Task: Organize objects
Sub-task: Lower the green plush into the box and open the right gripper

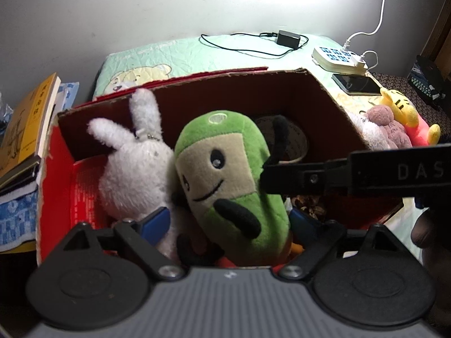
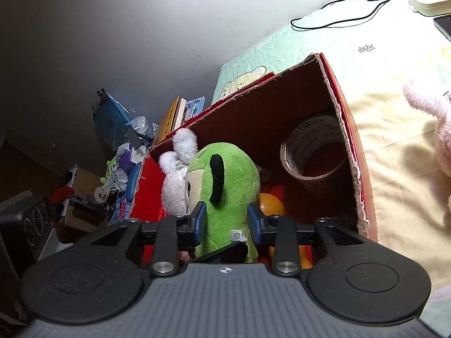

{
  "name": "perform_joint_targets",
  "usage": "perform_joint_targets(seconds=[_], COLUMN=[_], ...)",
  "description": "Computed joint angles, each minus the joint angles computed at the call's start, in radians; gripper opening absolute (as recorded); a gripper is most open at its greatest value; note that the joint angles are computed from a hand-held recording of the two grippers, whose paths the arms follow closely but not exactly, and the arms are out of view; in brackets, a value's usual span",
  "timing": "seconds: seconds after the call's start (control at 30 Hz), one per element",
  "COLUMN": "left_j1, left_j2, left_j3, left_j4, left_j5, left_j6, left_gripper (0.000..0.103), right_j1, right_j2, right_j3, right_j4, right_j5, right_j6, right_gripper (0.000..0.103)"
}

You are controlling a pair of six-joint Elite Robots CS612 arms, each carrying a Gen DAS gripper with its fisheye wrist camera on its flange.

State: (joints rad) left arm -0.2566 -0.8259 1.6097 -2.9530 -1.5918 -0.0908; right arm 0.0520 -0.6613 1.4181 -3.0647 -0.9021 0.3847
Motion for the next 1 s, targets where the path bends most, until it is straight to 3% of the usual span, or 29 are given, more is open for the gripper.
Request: perform_joint_targets(seconds=[0.13, 0.43, 1.0], left_j1=[-0.001, -0.021, -0.111], left_j2=[-0.009, -0.016, -0.049], left_j3=[0.012, 0.007, 0.022], left_j4=[-0.014, 0.051, 0.115], left_j5=[0.028, 0.117, 0.352], left_j6=[-0.032, -0.109, -0.21], left_gripper=[0.096, 0.096, 0.099], right_j1=[0.004, -0.007, -0.035], right_j2=[0.005, -0.011, -0.058], right_j3=[-0.009, 0.018, 0.088], right_j4=[0.025, 0.01, -0.056], right_j5=[0.016, 0.041, -0.003], right_j6=[-0.024, -0.034, -0.18], right_gripper=[0.027, 0.031, 0.041])
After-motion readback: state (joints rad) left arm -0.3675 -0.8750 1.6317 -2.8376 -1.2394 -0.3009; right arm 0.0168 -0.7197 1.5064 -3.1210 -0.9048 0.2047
